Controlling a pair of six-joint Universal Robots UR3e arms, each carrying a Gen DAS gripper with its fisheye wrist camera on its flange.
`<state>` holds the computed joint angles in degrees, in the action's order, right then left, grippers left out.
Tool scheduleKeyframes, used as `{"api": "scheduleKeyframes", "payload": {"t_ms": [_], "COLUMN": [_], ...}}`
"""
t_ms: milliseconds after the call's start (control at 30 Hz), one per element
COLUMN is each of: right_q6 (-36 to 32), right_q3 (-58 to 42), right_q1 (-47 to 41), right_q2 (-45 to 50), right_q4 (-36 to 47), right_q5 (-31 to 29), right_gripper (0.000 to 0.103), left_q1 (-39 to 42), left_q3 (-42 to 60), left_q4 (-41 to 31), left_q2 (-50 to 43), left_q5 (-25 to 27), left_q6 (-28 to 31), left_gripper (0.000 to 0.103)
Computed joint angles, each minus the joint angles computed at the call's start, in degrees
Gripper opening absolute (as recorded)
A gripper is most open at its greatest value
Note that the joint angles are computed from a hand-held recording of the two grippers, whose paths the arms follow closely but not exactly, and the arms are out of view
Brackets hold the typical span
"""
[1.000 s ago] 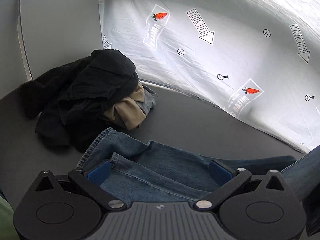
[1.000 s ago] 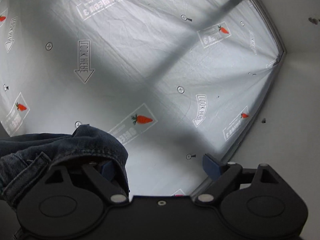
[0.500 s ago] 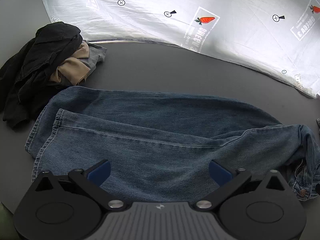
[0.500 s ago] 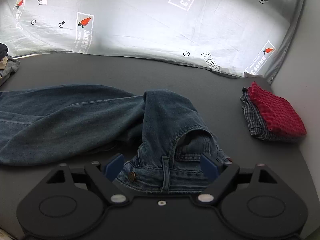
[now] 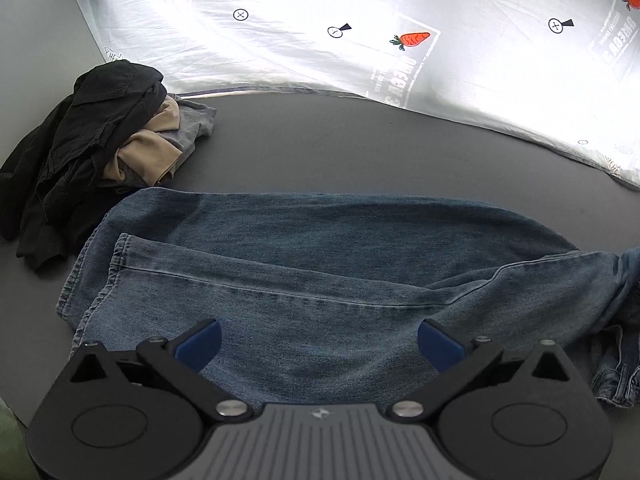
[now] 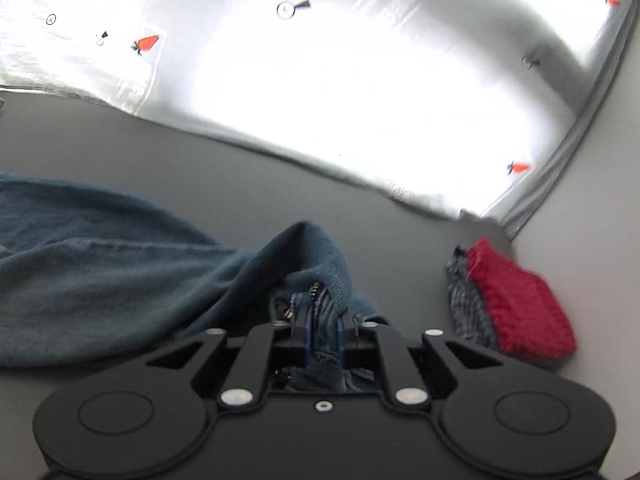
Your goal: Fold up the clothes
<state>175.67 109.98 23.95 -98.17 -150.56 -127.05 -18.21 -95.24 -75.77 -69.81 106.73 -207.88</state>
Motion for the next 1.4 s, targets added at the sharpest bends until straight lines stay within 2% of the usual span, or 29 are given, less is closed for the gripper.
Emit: {"api": "scheduleKeyframes", "payload": {"t_ms": [67,100,167,200,233,267,333,367,433,467,533,567,667,733,800,900,967,1000,1033,1067,1133,1267,1333,1400], "right_q6": [-2.9,-2.6,-5.5,-8.8,-10.6,-15.4,-21.0,-22.7,-20.1,-17.5,-14.2,-13.2,-11.0,-8.4,-5.6,0.3,1.3,1.7,1.2,0.5,-1.1,-2.2,-2.0,-2.2], "right_q3": [-6.8,-11.1,-20.2,-24.3,-29.0,-33.9,-45.9,-50.9,-53.7,-51.5,-40.9,-34.9,-18.1,-9.0,-4.1,-1.4,-1.8,-2.0,-2.4,-2.9,-4.4,-6.5,-7.3,-6.7], "right_q1": [-7.5,-12.4,-16.7,-16.9,-15.5,-15.5,-14.5,-14.6,-14.3,-13.4,-11.3,-10.5,-6.9,-3.6,-1.1,1.5,2.3,2.6,2.8,2.8,2.3,0.6,-0.3,-1.0], "right_q2": [1.8,2.9,10.0,14.6,20.6,26.6,38.6,43.4,46.3,45.5,40.3,37.5,29.5,24.5,20.6,16.2,16.3,16.4,17.2,17.9,19.3,20.4,20.5,20.2], "right_q4": [-2.2,-1.0,-2.5,-5.4,-9.0,-12.1,-10.5,-8.3,-5.8,-5.9,-8.7,-11.2,-13.0,-10.4,-6.0,1.2,1.4,1.4,0.2,-0.8,-3.0,-5.3,-5.1,-5.6], "right_q5": [6.1,11.5,14.6,14.2,10.5,9.8,4.9,4.3,3.9,2.9,1.3,1.4,-1.0,-2.6,-2.4,-0.4,-0.4,-0.4,-0.9,-1.4,-1.9,-1.9,-1.8,-2.2], "right_gripper": [0.013,0.013,0.013,0.013,0.014,0.017,0.036,0.036,0.036,0.039,0.057,0.060,0.062,0.062,0.062,0.062,0.062,0.062,0.062,0.062,0.062,0.062,0.062,0.062], "left_q1": [3.8,5.0,6.2,7.0,7.7,8.2,9.7,10.3,10.8,10.2,8.2,7.5,3.3,1.0,1.2,3.3,3.7,3.6,2.9,2.1,2.6,7.2,8.6,10.5], "left_q3": [-1.5,-1.8,-2.1,-2.4,-2.6,-2.3,-0.8,-0.1,0.3,-0.2,-1.8,-2.3,-4.6,-5.8,-6.1,-4.9,-4.9,-5.2,-5.7,-6.3,-6.5,0.6,6.8,18.8], "left_q4": [1.7,2.8,5.5,7.0,8.5,9.6,10.2,10.3,10.9,11.8,14.0,14.6,19.1,22.1,22.8,21.4,22.4,24.0,26.7,30.3,35.5,41.3,49.5,54.2], "left_q2": [0.7,0.4,-1.1,-2.0,-3.0,-4.7,-8.8,-10.5,-12.9,-13.7,-15.1,-15.8,-19.8,-22.6,-23.6,-22.4,-21.5,-21.5,-22.0,-23.0,-24.0,-29.7,-37.0,-46.7], "left_q5": [-2.4,-2.7,-2.0,-1.4,-0.9,-0.5,-1.6,-2.5,-3.7,-3.4,-2.0,-1.9,3.1,6.5,6.7,3.5,3.3,4.2,6.4,9.7,12.0,11.5,13.7,15.5], "left_q6": [0.9,1.4,2.5,3.6,4.6,5.0,5.9,6.7,10.8,13.3,18.4,20.7,27.4,31.6,34.1,37.0,38.2,38.8,39.4,40.4,43.0,48.3,54.5,57.8], "left_gripper": [0.103,0.103,0.103,0.103,0.103,0.103,0.103,0.103,0.103,0.103,0.103,0.103,0.103,0.103,0.101,0.080,0.049,0.041,0.015,0.004,0.004,0.005,0.005,0.006]}}
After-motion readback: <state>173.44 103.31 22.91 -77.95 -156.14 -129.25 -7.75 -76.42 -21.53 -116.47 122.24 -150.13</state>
